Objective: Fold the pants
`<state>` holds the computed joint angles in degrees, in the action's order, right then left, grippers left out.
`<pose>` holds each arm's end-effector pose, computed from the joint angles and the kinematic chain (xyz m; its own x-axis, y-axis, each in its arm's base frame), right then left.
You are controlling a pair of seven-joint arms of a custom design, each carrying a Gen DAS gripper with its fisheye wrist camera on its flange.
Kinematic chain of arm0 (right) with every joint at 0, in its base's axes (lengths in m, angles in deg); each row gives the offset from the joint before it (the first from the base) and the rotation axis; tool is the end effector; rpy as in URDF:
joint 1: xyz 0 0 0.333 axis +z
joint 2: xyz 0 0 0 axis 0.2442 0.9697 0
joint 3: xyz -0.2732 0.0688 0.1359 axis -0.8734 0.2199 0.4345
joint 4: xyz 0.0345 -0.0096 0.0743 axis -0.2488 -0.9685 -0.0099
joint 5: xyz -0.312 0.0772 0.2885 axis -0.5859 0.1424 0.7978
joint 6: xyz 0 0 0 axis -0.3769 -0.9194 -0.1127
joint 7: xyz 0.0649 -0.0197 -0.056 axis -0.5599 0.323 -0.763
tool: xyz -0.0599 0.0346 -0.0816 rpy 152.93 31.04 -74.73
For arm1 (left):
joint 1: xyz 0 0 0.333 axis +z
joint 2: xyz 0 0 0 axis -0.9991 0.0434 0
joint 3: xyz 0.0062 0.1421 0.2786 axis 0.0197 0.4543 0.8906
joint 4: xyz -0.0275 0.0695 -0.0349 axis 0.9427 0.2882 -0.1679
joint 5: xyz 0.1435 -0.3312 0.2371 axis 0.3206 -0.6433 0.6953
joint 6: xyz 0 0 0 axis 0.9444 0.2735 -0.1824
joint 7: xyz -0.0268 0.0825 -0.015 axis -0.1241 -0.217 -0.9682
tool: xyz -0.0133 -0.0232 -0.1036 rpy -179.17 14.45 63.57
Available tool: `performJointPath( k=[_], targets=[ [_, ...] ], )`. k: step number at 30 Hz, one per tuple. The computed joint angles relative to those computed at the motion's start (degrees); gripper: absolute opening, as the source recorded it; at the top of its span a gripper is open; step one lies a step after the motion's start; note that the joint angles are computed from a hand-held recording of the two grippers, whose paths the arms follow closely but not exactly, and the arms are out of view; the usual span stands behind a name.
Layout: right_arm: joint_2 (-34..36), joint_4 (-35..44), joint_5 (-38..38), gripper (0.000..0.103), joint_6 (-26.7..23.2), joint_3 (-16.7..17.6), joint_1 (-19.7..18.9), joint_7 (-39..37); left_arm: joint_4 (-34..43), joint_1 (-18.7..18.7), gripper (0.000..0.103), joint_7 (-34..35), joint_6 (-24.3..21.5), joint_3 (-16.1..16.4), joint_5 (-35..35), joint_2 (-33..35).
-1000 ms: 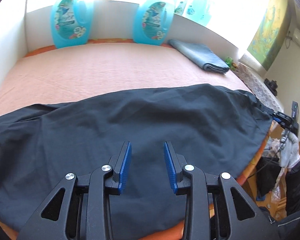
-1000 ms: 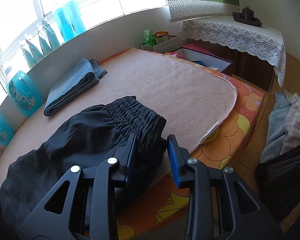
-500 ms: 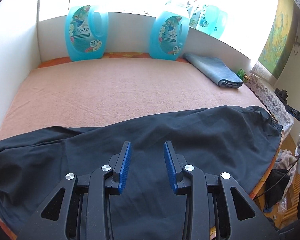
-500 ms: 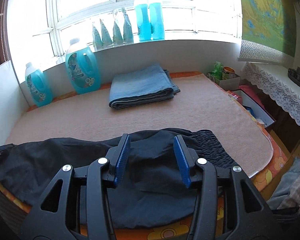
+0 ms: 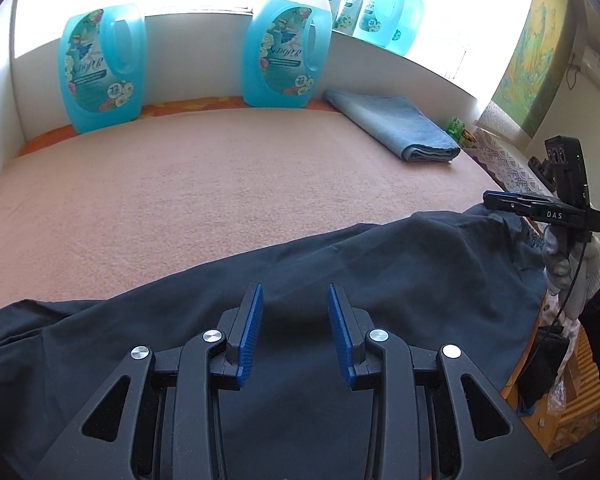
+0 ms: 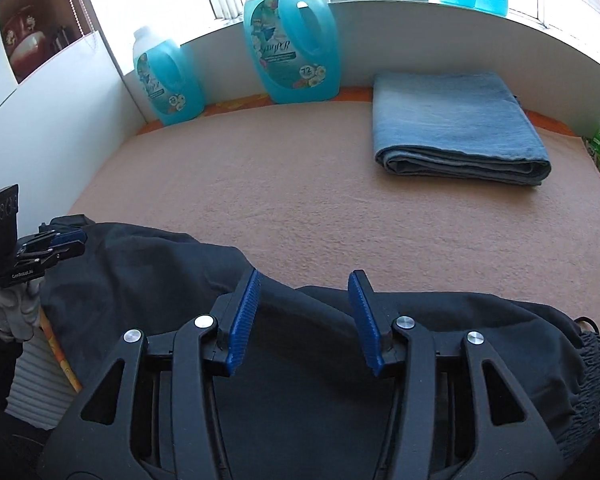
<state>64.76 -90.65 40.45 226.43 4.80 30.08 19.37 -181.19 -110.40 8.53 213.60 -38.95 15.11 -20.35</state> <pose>0.5928 0.2049 0.4689 0.4209 -0.8734 -0.2449 -0.7953 -0.2255 -0.5627 0.5083 -0.4336 0.4927 -0.2968 -0.9205 0.2541 -0.7799 0.0801 -0.6208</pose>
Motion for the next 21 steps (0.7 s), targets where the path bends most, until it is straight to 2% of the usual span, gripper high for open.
performJointPath(
  k=[3, 5, 7, 11, 12, 14, 19, 21],
  targets=[
    [4.1, 4.5, 2.2, 0.058, -4.9, 0.6, 0.2, -4.7, 3.4, -0.4, 0.032, 1.6, -0.9, -0.4, -0.2, 2.7],
    [6.2, 6.6, 0.8, 0.061, -6.4, 1.1, 0.5, -5.2, 5.5, -0.6, 0.032, 2.9, -1.3, -0.7, -0.9, 4.4],
    [8.0, 8.4, 0.0, 0.061, -7.4, 1.4, 0.7, -5.7, 7.7, -0.9, 0.032, 3.9, -1.5, -0.9, -1.4, 6.0],
    [10.0, 11.0, 3.1, 0.061, -11.6, 2.4, -0.1, -9.5, 12.1, -1.8, 0.032, 4.9, -2.3, -0.7, -1.2, 9.3],
    [9.7, 10.6, 3.1, 0.059, -11.1, 2.5, 0.1, -10.1, 13.0, -1.9, 0.032, 5.2, -2.5, -0.7, -1.4, 10.0],
    [8.7, 9.5, 3.1, 0.035, -11.0, 2.6, 0.4, -11.3, 14.6, -2.1, 0.032, 5.9, -2.8, -0.8, -1.7, 11.2],
    [4.9, 4.3, 0.2, 0.016, -4.6, 2.6, 2.2, -11.1, 17.9, -2.3, 0.032, 8.2, -3.8, -1.4, -3.4, 13.9],
    [3.0, 1.8, -0.9, 0.014, -1.7, 2.8, 3.0, -12.0, 19.0, -2.5, 0.032, 9.1, -3.8, -1.7, -4.0, 14.8]
  ],
)
